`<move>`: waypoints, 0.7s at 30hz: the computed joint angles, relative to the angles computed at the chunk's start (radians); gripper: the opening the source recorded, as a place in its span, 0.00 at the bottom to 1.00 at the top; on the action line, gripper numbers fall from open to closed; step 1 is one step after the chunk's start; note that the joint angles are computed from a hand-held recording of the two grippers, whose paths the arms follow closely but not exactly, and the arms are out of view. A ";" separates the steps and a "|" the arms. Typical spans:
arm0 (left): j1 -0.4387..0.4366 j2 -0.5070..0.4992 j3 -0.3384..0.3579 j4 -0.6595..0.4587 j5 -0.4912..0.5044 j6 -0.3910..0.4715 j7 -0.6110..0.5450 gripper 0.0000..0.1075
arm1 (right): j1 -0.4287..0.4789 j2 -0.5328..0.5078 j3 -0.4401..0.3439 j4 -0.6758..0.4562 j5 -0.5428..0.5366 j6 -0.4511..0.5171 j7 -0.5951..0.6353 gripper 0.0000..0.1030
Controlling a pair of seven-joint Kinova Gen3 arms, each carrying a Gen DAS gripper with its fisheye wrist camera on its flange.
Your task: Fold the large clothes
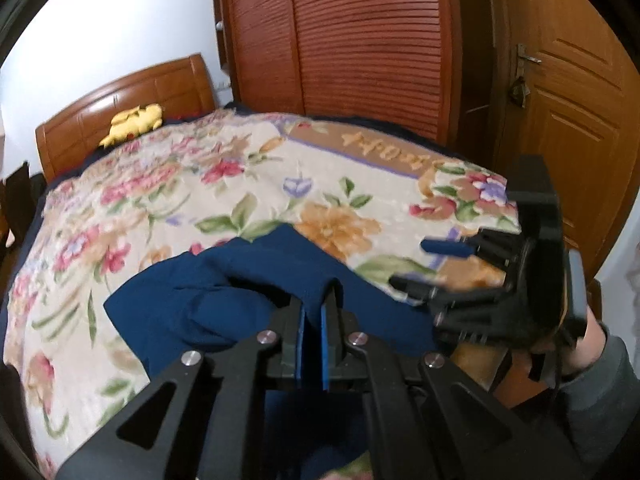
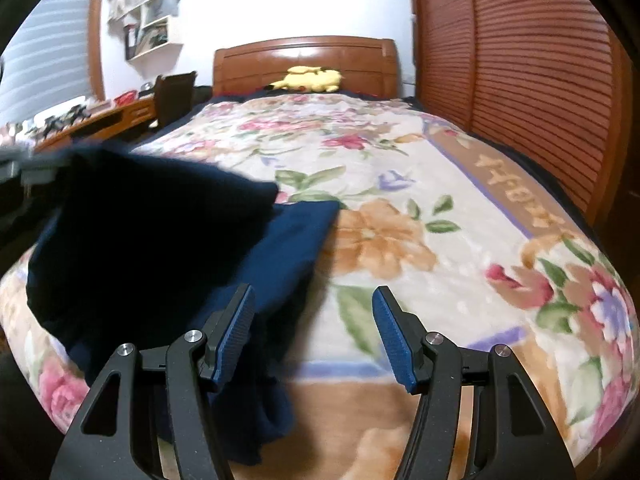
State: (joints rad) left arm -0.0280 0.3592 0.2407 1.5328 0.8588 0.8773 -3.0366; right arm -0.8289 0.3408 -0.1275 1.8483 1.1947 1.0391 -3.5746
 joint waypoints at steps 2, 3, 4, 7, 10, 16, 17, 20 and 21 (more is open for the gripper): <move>-0.024 0.010 -0.007 -0.015 0.003 0.046 0.012 0.04 | 0.003 -0.008 0.000 0.009 0.004 -0.007 -0.015 0.60; -0.040 0.010 -0.009 -0.018 0.012 0.064 0.008 0.05 | 0.004 -0.008 0.000 0.007 0.005 -0.006 -0.016 0.60; -0.056 0.005 -0.012 -0.013 0.024 0.075 -0.004 0.07 | 0.005 -0.007 -0.001 0.003 0.006 -0.006 -0.011 0.60; -0.113 -0.018 -0.026 0.017 0.083 0.092 -0.072 0.12 | 0.007 -0.005 -0.001 -0.010 0.012 -0.005 0.011 0.60; -0.154 -0.014 -0.047 0.011 0.125 0.146 -0.099 0.20 | 0.002 -0.002 0.001 -0.029 0.027 0.003 0.030 0.60; -0.235 -0.030 -0.090 0.015 0.228 0.231 -0.180 0.28 | -0.015 0.003 0.001 -0.074 0.055 0.042 0.063 0.60; -0.242 -0.032 -0.099 0.015 0.237 0.230 -0.187 0.29 | -0.016 0.006 0.001 -0.083 0.056 0.043 0.073 0.60; -0.248 -0.025 -0.118 0.018 0.246 0.202 -0.205 0.31 | -0.017 0.017 0.004 -0.118 0.046 0.043 0.113 0.60; -0.249 -0.018 -0.122 0.019 0.247 0.185 -0.212 0.31 | -0.017 0.025 0.006 -0.139 0.039 0.046 0.137 0.60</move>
